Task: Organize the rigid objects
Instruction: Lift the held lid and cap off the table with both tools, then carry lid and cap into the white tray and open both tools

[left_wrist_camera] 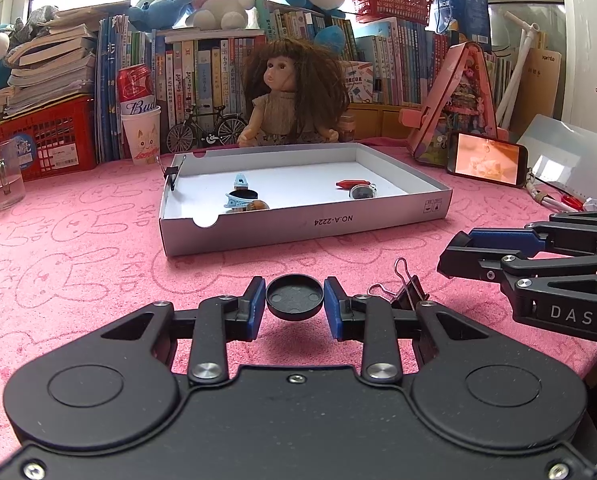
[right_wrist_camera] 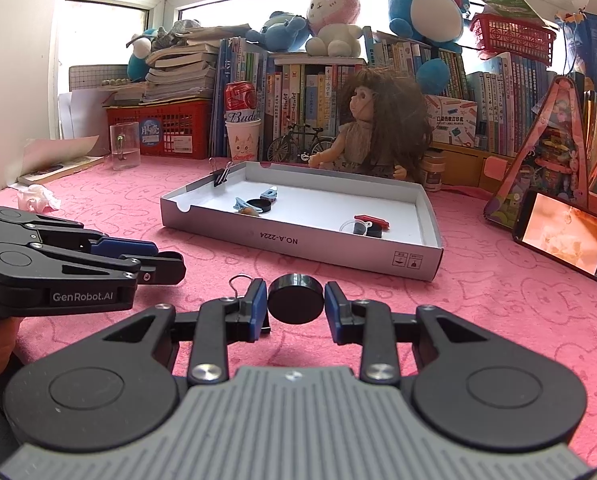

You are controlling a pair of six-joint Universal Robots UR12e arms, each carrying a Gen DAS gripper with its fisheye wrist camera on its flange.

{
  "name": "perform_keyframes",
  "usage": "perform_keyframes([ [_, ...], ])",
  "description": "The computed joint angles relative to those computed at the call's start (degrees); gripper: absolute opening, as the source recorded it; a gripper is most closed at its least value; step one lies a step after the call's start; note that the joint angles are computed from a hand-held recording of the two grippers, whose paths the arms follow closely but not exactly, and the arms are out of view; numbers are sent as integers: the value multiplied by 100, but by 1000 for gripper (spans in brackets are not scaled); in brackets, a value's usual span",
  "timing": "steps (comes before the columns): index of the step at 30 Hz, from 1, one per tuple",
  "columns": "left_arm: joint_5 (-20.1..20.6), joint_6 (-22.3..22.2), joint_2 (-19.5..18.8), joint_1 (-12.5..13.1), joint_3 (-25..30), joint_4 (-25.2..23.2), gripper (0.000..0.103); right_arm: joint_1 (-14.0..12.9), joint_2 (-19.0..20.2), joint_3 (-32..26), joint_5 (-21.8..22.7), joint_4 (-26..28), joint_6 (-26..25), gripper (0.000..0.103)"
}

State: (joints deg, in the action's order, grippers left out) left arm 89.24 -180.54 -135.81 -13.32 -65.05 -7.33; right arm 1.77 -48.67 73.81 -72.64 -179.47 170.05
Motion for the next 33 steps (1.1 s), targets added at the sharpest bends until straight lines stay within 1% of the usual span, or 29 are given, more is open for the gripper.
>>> perform_keyframes([
  [25, -91, -126, -104, 20, 256, -11, 30, 25, 85, -136, -249, -83, 277, 37],
  [33, -104, -105, -141, 19, 329, -3, 30, 36, 105, -164, -325, -98, 330, 37],
])
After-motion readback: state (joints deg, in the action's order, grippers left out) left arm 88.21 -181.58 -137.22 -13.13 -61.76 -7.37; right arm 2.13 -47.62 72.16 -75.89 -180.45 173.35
